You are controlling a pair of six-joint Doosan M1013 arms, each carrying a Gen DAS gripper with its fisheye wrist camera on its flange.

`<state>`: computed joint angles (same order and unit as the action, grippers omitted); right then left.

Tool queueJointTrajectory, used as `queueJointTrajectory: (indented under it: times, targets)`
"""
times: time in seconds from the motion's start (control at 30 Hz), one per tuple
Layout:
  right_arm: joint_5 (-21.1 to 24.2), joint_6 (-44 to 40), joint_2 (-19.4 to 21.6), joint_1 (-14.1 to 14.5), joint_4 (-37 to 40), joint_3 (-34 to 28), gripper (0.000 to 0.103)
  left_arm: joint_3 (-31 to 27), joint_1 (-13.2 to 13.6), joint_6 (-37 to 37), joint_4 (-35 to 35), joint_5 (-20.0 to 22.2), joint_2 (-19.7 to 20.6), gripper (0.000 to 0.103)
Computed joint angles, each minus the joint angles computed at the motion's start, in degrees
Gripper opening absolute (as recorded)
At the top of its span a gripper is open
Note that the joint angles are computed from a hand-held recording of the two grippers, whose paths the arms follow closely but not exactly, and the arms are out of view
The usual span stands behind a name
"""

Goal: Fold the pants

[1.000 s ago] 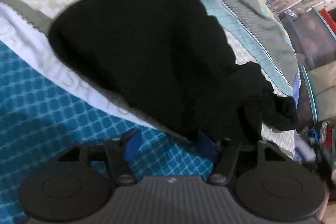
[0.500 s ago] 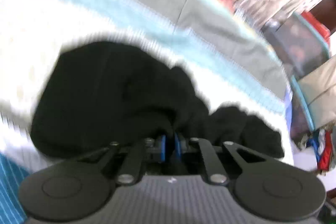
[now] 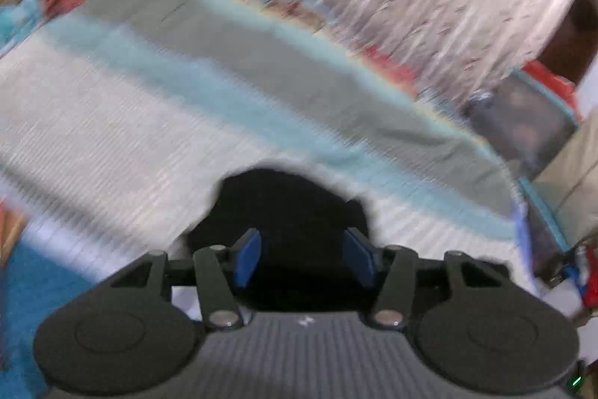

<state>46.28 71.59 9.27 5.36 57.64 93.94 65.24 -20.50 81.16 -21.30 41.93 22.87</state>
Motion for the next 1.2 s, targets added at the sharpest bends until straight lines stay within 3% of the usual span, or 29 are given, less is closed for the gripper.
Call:
queueJointTrajectory:
  times: [0.1,0.23,0.33,0.4,0.47,0.53,0.6,0.63,0.8,0.93,1.03,1.2]
  targets:
    - [0.5,-0.8,-3.0,-2.0,3.6,4.2,0.071,3.5,1.5,-4.1,0.6,4.1,-1.2,0.056]
    - [-4.3,4.3,-3.3,-3.3,3.3,4.1,0.072,7.2,3.2,-5.4,-6.6,7.7,-1.9,0.059]
    - [-6.3,6.3,-3.9,-3.9,5.3,5.4,0.072,9.5,3.7,-3.8,-14.5,7.7,-2.2,0.072]
    - [-6.1,7.2,-4.0,-4.0,5.4,5.6,0.072,9.5,3.4,-2.4,-18.8,8.1,-1.4,0.090]
    - [-6.2,7.7,-4.1,-4.0,4.3,5.8,0.072,8.9,3.0,-1.1,-21.9,8.7,-0.2,0.095]
    - [-6.7,7.4,-3.7,-3.3,5.0,5.8,0.072,7.9,2.4,-1.8,-22.4,9.8,0.9,0.085]
    - [-7.5,8.5,-2.6,-2.2,4.9,4.7,0.072,6.8,2.0,0.5,-25.8,11.1,2.1,0.027]
    - [-8.3,9.2,-2.1,-1.4,4.3,4.1,0.072,6.2,1.7,0.8,-25.6,11.9,2.3,0.019]
    - [-7.9,7.2,-1.2,-0.2,5.8,2.2,0.072,9.3,-0.8,13.2,-21.9,4.0,-2.8,0.014]
    - [-7.3,0.8,-1.1,1.1,6.5,0.9,0.083,13.1,-2.8,23.5,-20.2,-3.5,-7.8,0.014]
    - [-3.5,-3.1,0.2,1.0,16.1,0.8,0.083,16.1,-4.6,28.7,-15.9,-9.7,-10.8,0.015]
    - [-5.3,-0.1,0.7,0.6,21.3,2.0,0.084,17.2,-4.9,31.5,-14.9,-4.8,-11.8,0.018]
